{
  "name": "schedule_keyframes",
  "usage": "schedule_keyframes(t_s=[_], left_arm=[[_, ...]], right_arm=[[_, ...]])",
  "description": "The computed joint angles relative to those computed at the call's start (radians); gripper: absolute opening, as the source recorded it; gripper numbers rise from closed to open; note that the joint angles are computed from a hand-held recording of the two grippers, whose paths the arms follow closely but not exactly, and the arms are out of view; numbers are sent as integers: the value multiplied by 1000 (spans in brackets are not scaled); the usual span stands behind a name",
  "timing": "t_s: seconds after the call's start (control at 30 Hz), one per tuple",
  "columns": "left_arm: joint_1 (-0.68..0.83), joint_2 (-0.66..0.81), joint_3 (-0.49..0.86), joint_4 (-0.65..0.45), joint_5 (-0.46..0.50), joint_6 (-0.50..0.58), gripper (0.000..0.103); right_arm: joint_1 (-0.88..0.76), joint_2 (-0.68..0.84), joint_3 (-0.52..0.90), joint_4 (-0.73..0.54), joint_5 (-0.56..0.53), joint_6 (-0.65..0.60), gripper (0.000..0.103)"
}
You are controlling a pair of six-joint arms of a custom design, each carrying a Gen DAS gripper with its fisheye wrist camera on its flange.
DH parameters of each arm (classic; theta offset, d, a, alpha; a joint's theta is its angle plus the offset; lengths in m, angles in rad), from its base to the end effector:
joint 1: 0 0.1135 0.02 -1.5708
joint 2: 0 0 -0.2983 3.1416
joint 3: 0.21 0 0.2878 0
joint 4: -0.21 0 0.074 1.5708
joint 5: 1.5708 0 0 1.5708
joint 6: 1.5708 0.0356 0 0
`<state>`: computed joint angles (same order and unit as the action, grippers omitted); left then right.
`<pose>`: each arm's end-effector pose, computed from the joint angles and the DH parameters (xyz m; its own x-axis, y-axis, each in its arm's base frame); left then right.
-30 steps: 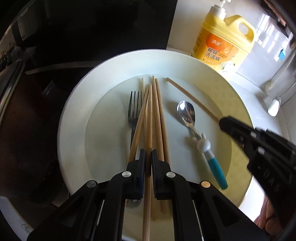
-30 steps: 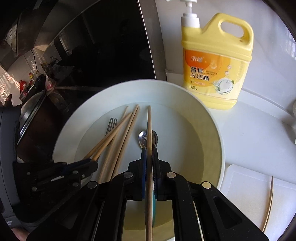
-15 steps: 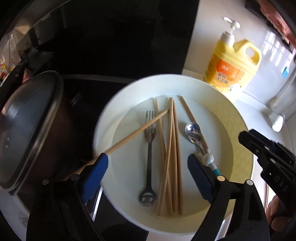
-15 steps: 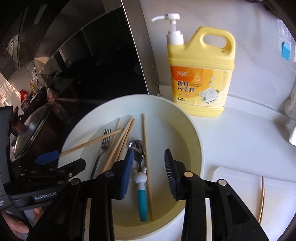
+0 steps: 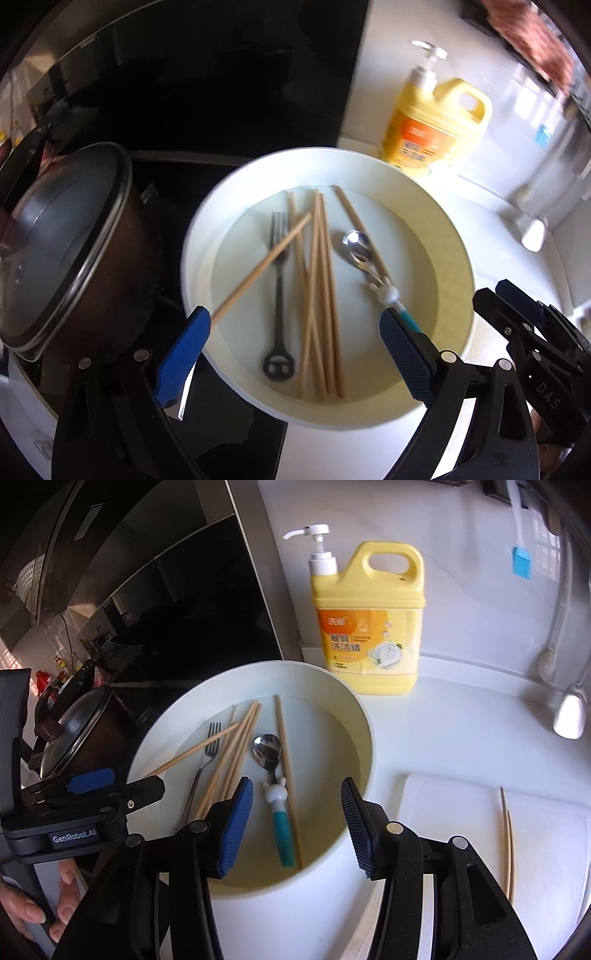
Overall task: Organize utensils
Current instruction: 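Open both tools to release the chopsticks into the basin, then move both open tools back over the last two chopsticks on the board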
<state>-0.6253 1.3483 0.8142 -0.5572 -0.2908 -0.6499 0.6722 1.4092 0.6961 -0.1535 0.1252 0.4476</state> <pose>0.2305 -0.1538 0.2169 -0.8471 -0.1034 -0.5212 -0.0742 0.9943 -0.0766 0.2335 0.1802 0.1858 -0.7776 -0.0700 -0.6248 -0.2418 0.9506 0.1944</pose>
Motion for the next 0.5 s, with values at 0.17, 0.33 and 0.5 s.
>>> schedule_keyframes(t_s=[0.17,0.33,0.5], left_arm=[[-53,5,-1,24,10,40,93],[-113,13,4,52,14,72,94],[-185,70,43,79,22,72,94]], right_arm=[[23,-90,-72,-30,73,83,51],[58,-217,-155,-98,184,182,51],[59,-387,-243,-237,249,278,53]])
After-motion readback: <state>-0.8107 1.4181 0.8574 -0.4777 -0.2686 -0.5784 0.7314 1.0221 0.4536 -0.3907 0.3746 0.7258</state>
